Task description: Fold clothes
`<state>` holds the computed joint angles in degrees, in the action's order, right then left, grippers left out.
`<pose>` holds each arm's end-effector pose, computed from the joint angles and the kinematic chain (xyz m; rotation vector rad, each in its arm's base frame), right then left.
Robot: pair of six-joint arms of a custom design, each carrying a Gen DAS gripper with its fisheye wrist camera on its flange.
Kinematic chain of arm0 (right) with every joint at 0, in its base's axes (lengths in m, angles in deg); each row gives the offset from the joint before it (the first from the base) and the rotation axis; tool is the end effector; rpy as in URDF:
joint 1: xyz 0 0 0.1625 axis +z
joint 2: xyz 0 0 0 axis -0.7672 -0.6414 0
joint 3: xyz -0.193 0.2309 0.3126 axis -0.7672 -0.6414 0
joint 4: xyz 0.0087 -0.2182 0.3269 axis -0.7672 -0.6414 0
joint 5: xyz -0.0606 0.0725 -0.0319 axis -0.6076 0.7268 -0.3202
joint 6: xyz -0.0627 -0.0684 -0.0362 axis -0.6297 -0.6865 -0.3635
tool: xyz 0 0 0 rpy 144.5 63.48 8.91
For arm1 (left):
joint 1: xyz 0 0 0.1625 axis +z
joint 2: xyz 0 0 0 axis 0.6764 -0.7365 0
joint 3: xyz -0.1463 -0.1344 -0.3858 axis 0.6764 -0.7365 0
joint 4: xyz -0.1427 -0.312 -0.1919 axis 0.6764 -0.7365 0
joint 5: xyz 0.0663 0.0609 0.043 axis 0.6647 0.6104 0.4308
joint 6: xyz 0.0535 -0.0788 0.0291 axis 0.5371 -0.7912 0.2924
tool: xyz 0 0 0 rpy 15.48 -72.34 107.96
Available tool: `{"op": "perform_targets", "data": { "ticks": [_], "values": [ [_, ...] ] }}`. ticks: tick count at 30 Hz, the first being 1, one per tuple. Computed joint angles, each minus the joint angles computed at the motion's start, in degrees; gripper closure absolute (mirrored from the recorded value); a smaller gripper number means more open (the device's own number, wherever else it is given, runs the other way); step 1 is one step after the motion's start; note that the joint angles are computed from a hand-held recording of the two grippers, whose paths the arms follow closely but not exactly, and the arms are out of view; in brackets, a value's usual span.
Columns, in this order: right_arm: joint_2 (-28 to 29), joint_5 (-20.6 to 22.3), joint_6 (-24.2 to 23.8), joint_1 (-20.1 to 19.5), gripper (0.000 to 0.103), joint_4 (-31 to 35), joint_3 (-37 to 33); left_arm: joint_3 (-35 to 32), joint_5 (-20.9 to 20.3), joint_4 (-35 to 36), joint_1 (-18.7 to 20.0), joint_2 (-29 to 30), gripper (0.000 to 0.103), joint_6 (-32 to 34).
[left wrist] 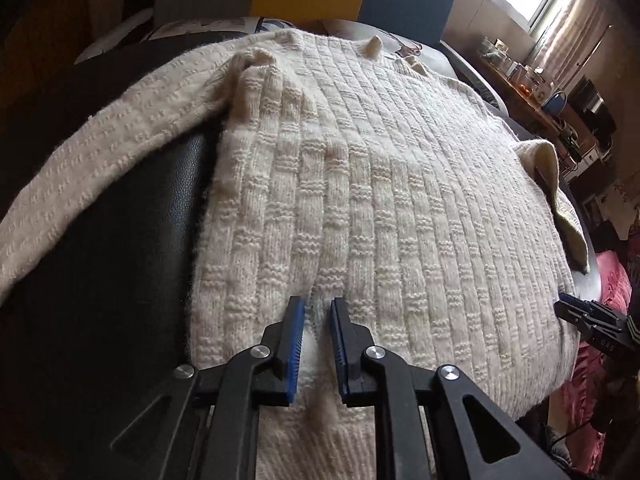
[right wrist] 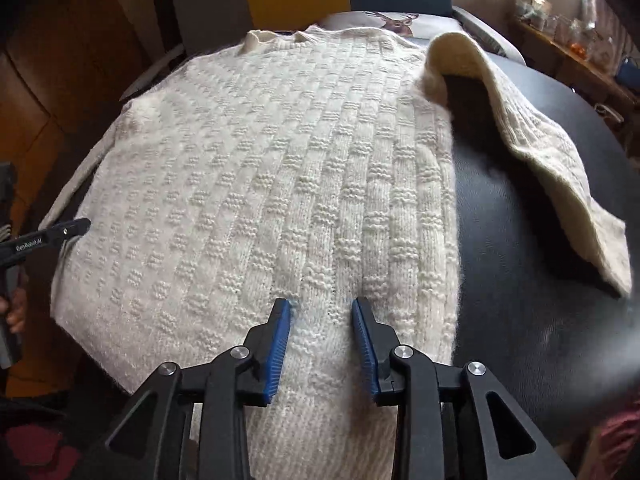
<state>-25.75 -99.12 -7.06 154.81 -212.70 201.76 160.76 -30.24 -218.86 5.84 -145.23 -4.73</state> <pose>0.1929 -0.4162 0.2110 0.4586 -2.5290 0.4304 -0.1217 -0.4360 0.2441 0.1323 2.5055 -0.5505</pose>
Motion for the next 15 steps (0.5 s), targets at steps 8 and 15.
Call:
{"op": "perform_targets", "data": {
  "ticks": [8, 15],
  "values": [
    [-4.07, 9.05, 1.86, -1.77, 0.051, 9.44, -4.21, -6.73, -7.17, -7.44, 0.74, 1.97, 0.085, 10.92],
    [5.08, 15.06, -5.17, -2.4, 0.026, -0.55, -15.81, -29.65, -18.5, -14.37, 6.75, 17.92, 0.063, 24.56]
  ]
}}
